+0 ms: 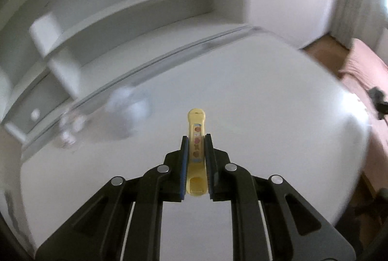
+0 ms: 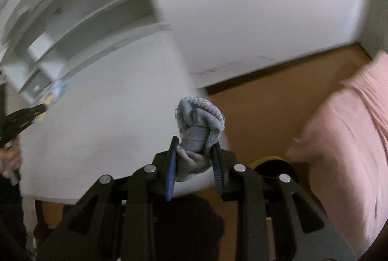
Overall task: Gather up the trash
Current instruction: 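Carry the bundle and tube over the bin and open both tools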
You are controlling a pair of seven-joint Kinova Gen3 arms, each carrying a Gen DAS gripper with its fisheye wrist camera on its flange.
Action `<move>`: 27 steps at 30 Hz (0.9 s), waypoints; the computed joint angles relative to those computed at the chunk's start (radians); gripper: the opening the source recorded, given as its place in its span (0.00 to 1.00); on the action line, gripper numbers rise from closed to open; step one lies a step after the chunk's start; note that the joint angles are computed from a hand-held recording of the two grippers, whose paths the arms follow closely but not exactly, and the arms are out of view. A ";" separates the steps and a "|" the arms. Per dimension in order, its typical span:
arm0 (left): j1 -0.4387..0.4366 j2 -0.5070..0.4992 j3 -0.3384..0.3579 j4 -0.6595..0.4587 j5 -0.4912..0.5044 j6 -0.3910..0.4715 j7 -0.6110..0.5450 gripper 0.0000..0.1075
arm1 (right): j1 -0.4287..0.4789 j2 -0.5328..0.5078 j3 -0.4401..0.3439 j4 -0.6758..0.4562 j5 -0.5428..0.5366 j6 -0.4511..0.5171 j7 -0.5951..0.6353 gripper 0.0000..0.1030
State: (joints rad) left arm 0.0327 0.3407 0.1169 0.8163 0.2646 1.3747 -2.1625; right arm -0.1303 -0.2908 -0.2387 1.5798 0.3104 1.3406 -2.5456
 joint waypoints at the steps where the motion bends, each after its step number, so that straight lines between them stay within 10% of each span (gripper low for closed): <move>1: 0.014 -0.018 0.015 0.018 0.015 0.003 -0.003 0.11 | 0.012 -0.037 0.017 0.043 -0.013 -0.002 -0.020 0.25; 11: 0.263 -0.110 0.132 0.191 0.157 -0.023 0.020 0.11 | 0.160 -0.231 0.095 0.309 -0.074 -0.001 -0.077 0.25; 27: 0.616 0.066 0.166 0.191 -0.007 -0.100 0.176 0.11 | 0.287 -0.198 0.373 0.516 -0.213 -0.169 0.191 0.25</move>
State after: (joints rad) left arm 0.6488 0.4065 0.2832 1.0070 0.2578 1.2748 -1.9866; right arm 0.1565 -0.4891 0.1342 2.0960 0.0975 1.1713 -2.3551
